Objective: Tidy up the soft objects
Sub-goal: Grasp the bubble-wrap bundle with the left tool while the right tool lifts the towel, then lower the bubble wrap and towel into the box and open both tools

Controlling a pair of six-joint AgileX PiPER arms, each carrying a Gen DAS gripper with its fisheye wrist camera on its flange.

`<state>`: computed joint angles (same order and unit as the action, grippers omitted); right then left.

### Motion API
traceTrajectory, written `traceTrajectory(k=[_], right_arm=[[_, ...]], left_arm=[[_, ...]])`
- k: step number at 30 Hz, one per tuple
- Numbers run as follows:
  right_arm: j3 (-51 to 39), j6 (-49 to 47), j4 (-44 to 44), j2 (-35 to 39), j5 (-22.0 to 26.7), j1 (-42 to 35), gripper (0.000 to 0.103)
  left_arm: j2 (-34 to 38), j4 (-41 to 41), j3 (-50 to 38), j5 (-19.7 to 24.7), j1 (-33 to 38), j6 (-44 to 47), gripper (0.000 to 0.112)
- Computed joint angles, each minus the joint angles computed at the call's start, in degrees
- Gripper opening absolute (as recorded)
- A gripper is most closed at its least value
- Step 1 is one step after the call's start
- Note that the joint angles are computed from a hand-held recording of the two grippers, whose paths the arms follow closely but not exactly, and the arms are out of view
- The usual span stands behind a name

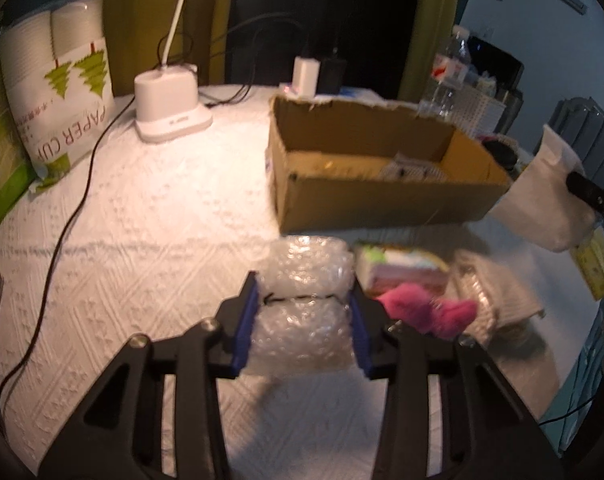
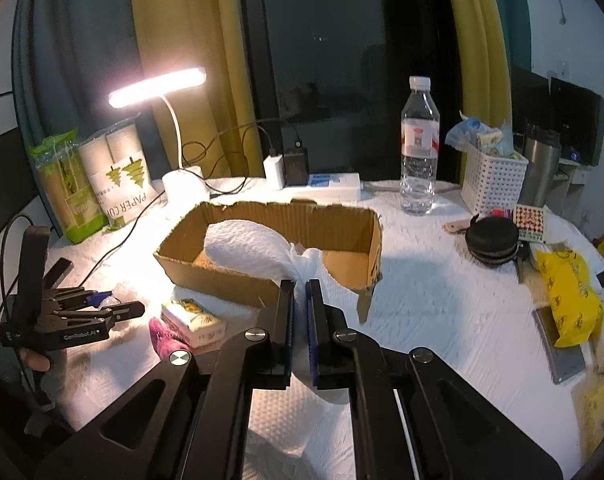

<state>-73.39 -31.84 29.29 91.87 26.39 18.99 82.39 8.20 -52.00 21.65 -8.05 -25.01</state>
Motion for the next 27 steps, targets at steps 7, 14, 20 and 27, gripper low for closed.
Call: traceTrajectory(k=[7, 14, 20, 27], right_arm=[[-2.8, -1.6, 1.5, 0.2, 1.1, -0.7, 0.007], [-6.4, -3.6, 3.1, 1.2, 2.2, -1.6, 0.007], [-9.9, -5.1, 4.3, 2.9, 3.0, -2.1, 0.007], [-14.0, -6.4, 5.5, 5.6, 3.8, -2.7, 0.007]], left_arm=[[-1.0, 2.4, -3.9, 1.5, -0.2, -1.3, 0.042], [-0.8, 2.5, -8.0, 2.4, 0.2, -0.5, 0.042], [0.1, 3.0, -11.8, 2.5, 0.8, 0.3, 0.042], [2.0, 3.1, -16.1, 2.0, 1.4, 1.8, 0.042]])
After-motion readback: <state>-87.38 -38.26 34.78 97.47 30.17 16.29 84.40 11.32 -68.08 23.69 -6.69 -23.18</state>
